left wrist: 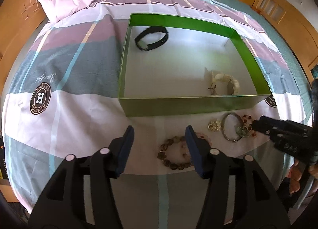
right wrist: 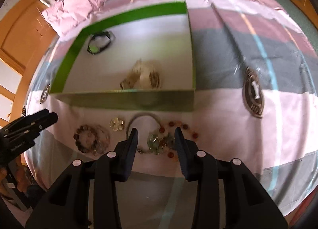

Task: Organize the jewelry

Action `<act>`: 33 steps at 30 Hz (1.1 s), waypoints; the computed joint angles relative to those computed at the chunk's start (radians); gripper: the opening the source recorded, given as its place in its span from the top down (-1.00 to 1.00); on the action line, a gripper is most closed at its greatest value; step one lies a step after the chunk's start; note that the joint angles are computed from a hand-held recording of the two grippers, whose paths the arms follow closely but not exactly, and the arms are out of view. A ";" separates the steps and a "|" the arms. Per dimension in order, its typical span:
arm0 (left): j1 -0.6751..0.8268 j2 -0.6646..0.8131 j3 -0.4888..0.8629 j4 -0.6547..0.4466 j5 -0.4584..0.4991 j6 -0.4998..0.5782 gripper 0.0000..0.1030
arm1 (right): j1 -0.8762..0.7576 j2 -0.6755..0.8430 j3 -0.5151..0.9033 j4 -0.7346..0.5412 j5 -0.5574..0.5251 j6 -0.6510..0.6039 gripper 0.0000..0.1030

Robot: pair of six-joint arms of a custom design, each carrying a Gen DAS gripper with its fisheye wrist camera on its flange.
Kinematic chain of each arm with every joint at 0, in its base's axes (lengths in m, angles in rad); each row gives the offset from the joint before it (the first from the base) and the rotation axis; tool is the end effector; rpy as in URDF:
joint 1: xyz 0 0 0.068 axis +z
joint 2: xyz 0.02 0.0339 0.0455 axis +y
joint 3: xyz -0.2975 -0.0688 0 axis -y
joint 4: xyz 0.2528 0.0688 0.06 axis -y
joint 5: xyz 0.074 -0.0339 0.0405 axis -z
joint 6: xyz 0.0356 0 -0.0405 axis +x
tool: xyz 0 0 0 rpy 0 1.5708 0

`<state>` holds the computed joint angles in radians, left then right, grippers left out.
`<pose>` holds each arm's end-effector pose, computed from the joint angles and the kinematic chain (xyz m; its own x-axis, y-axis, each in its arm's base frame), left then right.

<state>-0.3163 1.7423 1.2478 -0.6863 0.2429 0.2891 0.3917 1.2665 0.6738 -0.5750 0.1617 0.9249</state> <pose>0.3424 -0.1211 0.2391 -0.7317 0.5306 -0.4278 0.6233 0.7749 -0.1048 0.2026 0.0775 0.2055 -0.7660 0.5363 -0.3544 0.4873 0.8440 0.2241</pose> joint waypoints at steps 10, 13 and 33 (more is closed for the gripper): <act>-0.033 0.058 0.004 -0.038 -0.078 0.004 -0.03 | 0.004 0.130 0.007 0.046 0.001 0.008 0.63; -0.038 0.072 -0.002 -0.034 -0.098 0.007 -0.01 | 0.024 0.128 0.013 0.039 0.033 0.011 0.86; -0.099 0.109 -0.042 0.012 -0.185 -0.010 0.77 | 0.118 -0.046 0.000 0.127 0.081 -0.002 0.86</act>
